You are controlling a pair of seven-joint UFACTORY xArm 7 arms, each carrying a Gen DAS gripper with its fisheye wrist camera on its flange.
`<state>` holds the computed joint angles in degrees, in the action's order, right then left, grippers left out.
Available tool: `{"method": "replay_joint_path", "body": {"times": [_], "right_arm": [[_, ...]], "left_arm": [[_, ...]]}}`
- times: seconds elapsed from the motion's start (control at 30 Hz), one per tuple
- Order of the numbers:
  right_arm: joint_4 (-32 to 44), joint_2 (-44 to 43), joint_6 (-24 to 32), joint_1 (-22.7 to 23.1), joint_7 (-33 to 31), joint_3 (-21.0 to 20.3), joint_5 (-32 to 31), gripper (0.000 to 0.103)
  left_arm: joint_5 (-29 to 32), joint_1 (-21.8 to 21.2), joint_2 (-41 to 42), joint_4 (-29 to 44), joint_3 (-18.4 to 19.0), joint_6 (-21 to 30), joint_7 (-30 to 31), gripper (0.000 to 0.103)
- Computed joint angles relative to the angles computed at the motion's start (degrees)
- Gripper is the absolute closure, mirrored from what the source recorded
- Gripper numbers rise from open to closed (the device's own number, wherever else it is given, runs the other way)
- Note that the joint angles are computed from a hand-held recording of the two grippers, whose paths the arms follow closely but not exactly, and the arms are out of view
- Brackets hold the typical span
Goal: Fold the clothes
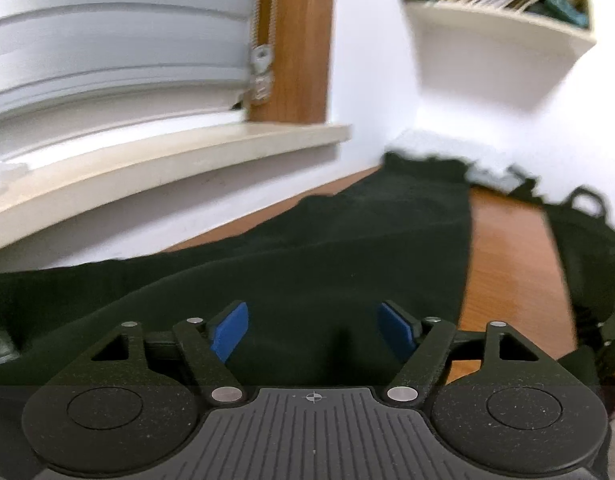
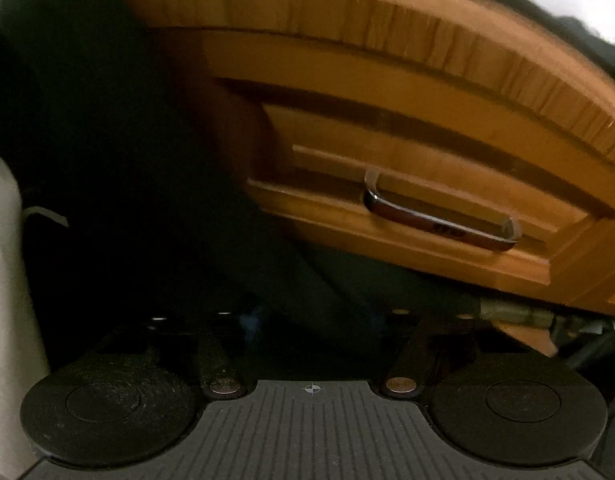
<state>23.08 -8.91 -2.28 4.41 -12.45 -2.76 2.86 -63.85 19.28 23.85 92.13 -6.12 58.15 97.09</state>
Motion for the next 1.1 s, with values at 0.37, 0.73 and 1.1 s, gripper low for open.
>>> {"method": "replay_joint_path", "body": {"times": [0.37, 0.73, 1.1], "right_arm": [[-0.11, -11.1, 6.57, -14.3, 12.51, 11.18, -11.85, 0.095], [0.38, -16.39, 9.58, -18.61, 20.65, 15.19, -19.37, 0.095], [2.06, -25.01, 12.84, -21.93, 27.34, 17.48, -26.18, 0.096]], "left_arm": [[6.17, 1.18, -14.98, -15.41, 7.78, 15.14, 10.55, 0.025], [10.44, -1.77, -17.49, -19.86, 10.45, 13.22, 13.88, 0.026], [7.31, -0.69, -15.41, -17.79, 10.32, 13.34, 15.03, 0.1]]}}
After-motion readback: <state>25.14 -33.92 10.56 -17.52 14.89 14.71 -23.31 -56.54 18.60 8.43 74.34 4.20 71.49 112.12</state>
